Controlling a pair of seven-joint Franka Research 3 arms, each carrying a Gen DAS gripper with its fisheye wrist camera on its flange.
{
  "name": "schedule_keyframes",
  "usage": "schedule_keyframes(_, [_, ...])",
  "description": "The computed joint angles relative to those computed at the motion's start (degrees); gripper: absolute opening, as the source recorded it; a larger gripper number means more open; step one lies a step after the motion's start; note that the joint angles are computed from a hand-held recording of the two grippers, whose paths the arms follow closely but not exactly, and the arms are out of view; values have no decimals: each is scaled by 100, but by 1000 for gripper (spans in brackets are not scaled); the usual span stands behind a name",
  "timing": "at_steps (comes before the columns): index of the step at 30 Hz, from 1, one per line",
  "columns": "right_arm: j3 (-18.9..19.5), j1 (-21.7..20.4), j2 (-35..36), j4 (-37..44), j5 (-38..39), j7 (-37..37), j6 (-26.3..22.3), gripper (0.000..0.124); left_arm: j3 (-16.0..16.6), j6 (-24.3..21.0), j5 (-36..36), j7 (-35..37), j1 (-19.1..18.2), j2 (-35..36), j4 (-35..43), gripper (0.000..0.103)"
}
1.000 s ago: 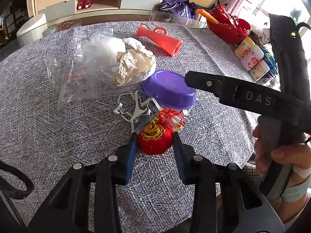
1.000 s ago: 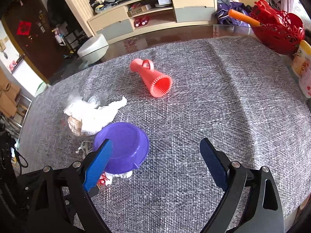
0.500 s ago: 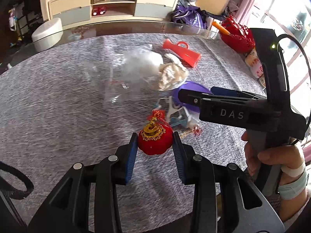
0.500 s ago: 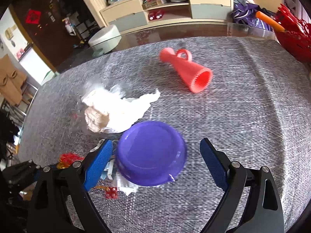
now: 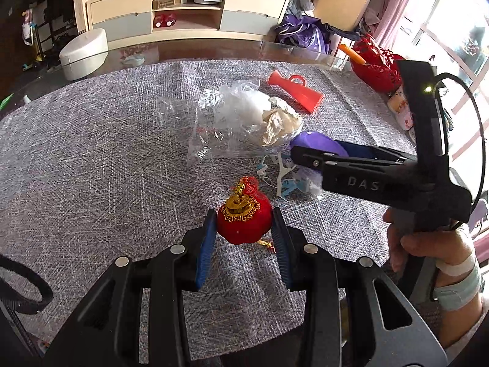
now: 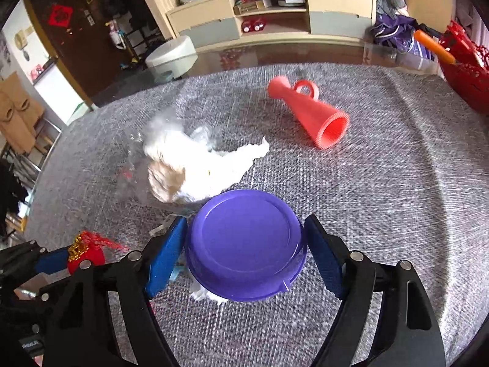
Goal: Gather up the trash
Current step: 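Grasp the purple round lid with the right gripper, then lower the red ornament and purple lid into the bin and open both grippers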
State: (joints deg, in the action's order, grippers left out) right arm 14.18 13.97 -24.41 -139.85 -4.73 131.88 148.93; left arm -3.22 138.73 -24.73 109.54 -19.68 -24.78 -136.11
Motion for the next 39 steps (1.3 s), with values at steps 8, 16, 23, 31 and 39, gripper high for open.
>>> schedule_keyframes(8, [189, -25, -772, -14, -115, 99, -363, 79, 17, -40, 127, -124, -67, -765, -273, 34])
schedule_keyframes(16, [582, 63, -1793, -89, -161, 294, -949, 79, 143, -225, 580, -539, -193, -1977, -798, 34])
schedule_keyframes(23, [903, 381, -2571, -371, 97, 489, -1371, 79, 276, -661, 904, -859, -321, -3095, -1417, 34])
schedule_keyframes(31, [1179, 829, -3014, -887, 527, 924, -1591, 79, 355, -1373, 1105, -1082, -452, -4177, -2242, 34])
schedule_keyframes(39, [1308, 1323, -2878, -1415, 853, 1424, -1407, 79, 328, -1806, 1145, -1272, -519, -4751, -2943, 34])
